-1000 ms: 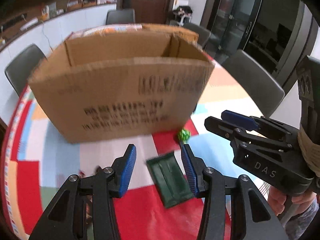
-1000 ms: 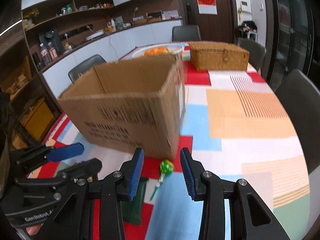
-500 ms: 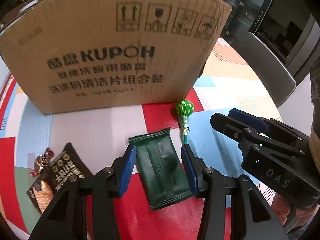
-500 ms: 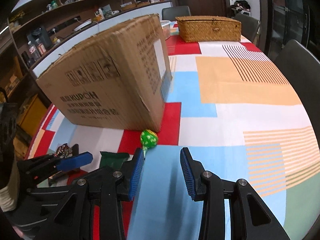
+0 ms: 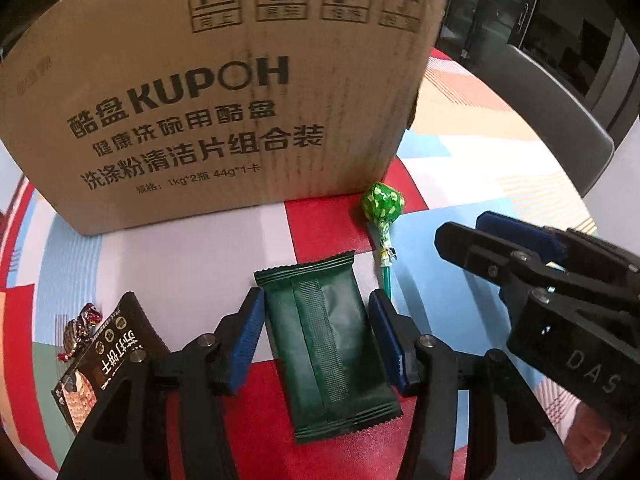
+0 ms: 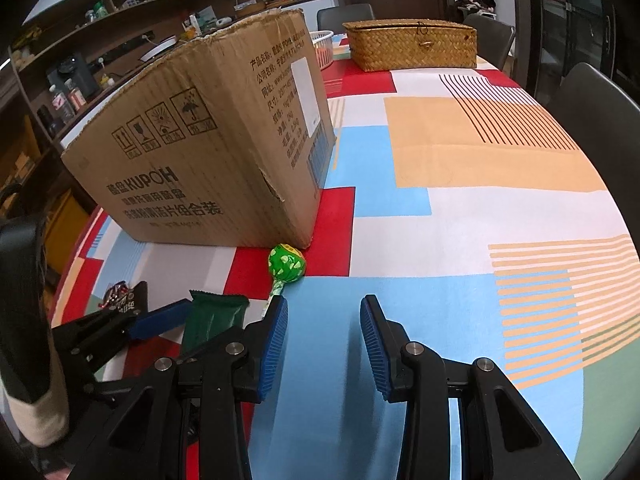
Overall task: Organize snacks
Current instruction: 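Move both tools back toward the dark green packet and green lollipop, then grasp the dark green packet with the left tool while the right tool grasps the green lollipop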
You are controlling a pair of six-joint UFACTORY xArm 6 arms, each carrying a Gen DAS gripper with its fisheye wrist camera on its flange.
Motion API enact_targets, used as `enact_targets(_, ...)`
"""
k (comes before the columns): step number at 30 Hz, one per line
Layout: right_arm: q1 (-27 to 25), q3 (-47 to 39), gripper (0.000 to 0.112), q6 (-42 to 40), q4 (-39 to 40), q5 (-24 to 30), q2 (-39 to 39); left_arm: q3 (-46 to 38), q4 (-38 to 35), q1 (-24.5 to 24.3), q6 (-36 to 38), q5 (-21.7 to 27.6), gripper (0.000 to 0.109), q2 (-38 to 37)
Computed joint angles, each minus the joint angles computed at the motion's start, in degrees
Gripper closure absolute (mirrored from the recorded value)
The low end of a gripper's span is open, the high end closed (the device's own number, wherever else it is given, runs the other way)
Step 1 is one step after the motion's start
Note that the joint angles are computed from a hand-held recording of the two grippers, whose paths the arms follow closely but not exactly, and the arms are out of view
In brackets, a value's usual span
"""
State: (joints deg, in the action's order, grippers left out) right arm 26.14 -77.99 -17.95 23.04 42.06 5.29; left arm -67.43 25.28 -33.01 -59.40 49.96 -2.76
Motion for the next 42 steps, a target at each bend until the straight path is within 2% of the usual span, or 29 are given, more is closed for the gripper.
enact_targets(3,-0.1,-0.1,0.073,0.0,0.2,0.1,0.0,0.1,2.0,-0.6,-0.7,-0.1,0.063,0.2)
enact_targets(11,0.5,-0.5,0.073,0.7,-1.0,0.0,0.8,4.8,-1.7,1.4,0.7,-3.4,0.063,-4.5)
enact_targets(23,2.7,-6.7,0.074,2.2,-1.4,0.9,6.0,6.0,0.0,3.1,-1.3,-2.6,0.063,-8.1)
enact_targets(25,3.0,-8.1,0.078,2.9,-2.1,1.4,7.2,6.6,-0.4,4.1,-0.8,-2.8,0.063,-9.0)
enact_targets(29,3.6,-10.2,0.080,4.2,-4.1,2.4,9.1,8.4,0.4,4.2,-1.4,-1.7,0.063,-11.9)
enact_targets(31,3.9,-10.3,0.084,4.8,-4.7,2.3,9.5,8.6,1.1,4.0,-1.8,-1.4,0.063,-12.4)
enact_targets(42,4.6,-8.0,0.086,6.1,-6.7,0.6,7.4,9.3,1.8,3.4,-1.4,0.9,0.063,-17.0)
